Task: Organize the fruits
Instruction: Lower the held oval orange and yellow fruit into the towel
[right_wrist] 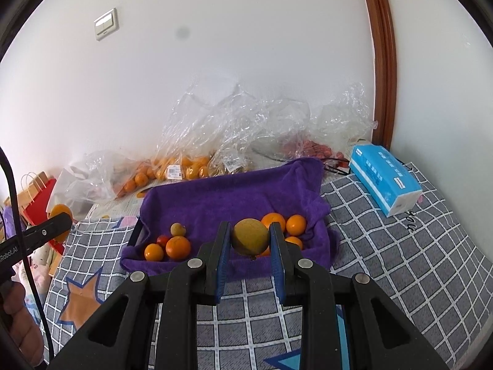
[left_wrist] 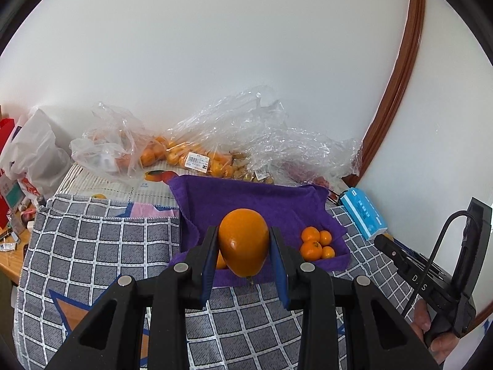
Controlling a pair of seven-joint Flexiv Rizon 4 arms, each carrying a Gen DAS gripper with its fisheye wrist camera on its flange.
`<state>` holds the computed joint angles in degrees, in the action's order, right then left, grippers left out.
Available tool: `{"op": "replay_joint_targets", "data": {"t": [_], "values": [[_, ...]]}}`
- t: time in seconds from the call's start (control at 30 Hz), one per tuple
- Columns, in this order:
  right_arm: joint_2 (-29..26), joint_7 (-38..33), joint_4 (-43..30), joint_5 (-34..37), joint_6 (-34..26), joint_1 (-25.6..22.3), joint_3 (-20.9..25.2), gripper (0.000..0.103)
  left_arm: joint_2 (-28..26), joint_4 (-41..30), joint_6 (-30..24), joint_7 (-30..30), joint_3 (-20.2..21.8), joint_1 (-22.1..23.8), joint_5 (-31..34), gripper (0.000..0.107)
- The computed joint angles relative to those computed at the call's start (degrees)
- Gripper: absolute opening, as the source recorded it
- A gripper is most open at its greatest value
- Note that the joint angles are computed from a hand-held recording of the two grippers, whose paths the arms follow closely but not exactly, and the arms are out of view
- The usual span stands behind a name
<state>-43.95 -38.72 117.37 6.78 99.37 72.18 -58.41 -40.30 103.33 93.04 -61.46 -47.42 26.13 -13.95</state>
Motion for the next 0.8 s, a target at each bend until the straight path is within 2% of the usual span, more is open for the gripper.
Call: {"op": "replay_joint_targets", "data": {"t": [0.33, 0.67, 0.8], "values": [[-0.65, 0.49, -3.7, -1.69, -0.67, -4.56, 1.45, 0.025, -2.24, -7.46, -4.35, 3.42, 4.34, -5.31, -4.43, 0.031], [-0.93, 0.64, -8.05, -4.74, -1.63, -11.06, 4.57, 0.025, -4.02, -15.37, -7.63, 5.95, 12.65, -11.96, -11.4, 0.031], [-1.72, 0.66, -10.07, -5.62, -1.51, -13.91, 6.31, 0.025, -5.06, -18.87, -10.32, 5.68, 17.23, -15.06, -14.1, 0.031]]}}
